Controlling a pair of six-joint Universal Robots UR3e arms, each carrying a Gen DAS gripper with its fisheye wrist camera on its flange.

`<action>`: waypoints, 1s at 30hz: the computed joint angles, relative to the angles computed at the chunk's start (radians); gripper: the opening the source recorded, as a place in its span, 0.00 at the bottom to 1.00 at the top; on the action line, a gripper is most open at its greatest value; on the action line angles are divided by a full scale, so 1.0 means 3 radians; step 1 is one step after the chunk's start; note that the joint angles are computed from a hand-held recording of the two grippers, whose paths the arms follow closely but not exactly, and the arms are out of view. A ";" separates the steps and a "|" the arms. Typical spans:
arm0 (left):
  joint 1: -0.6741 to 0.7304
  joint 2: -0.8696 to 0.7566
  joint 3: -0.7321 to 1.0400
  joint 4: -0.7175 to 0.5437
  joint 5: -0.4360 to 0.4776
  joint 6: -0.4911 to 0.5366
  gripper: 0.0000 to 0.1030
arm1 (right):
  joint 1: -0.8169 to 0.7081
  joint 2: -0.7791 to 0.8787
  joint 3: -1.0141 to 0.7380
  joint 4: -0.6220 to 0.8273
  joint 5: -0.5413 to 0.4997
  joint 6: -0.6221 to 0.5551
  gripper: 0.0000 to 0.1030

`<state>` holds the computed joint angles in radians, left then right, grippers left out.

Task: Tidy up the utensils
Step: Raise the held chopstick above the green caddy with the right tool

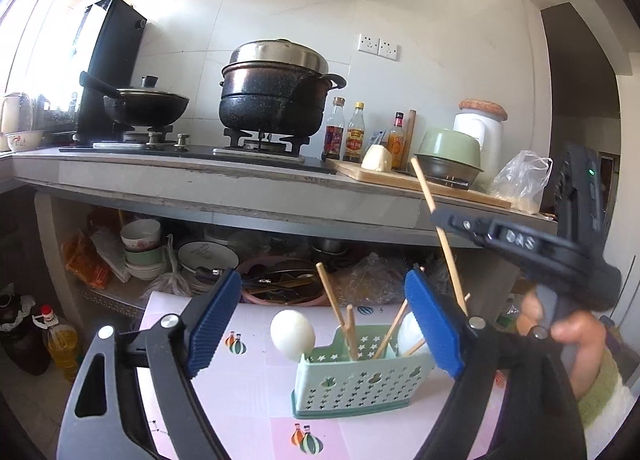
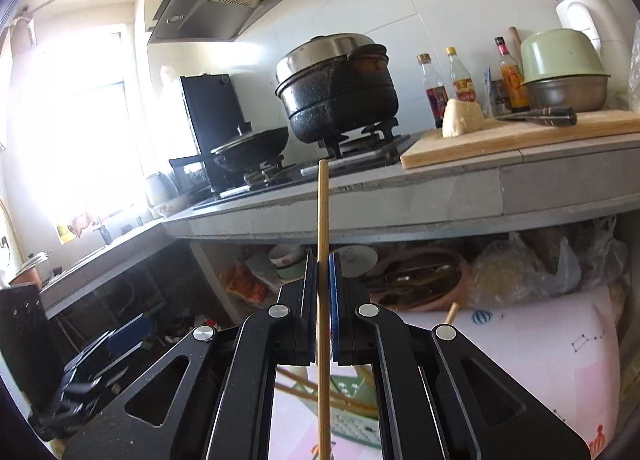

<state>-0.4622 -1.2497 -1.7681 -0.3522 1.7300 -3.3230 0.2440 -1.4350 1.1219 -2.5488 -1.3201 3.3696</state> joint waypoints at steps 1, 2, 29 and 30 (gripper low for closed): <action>0.0009 0.0115 -0.0105 -0.0044 0.0020 0.0000 0.84 | 0.0010 0.0127 -0.0134 -0.0034 -0.0026 0.0026 0.04; 0.0021 0.0226 -0.0206 -0.0091 0.0044 0.0002 0.85 | 0.0021 0.0227 -0.0237 -0.0072 -0.0044 0.0051 0.04; 0.0765 0.1951 -0.1454 -0.1183 -0.0113 -0.0203 0.90 | 0.0475 0.1461 -0.1141 -0.0483 -0.1294 -0.0172 0.04; 0.0704 0.1917 -0.1442 -0.1162 -0.0060 -0.0221 0.90 | 0.0476 0.1447 -0.1117 -0.0494 -0.1289 -0.0179 0.04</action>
<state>-0.2510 -0.6746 -2.2008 -0.7007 1.7121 -3.3894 0.3867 -1.0008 0.7869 -2.6971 -1.7069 3.3159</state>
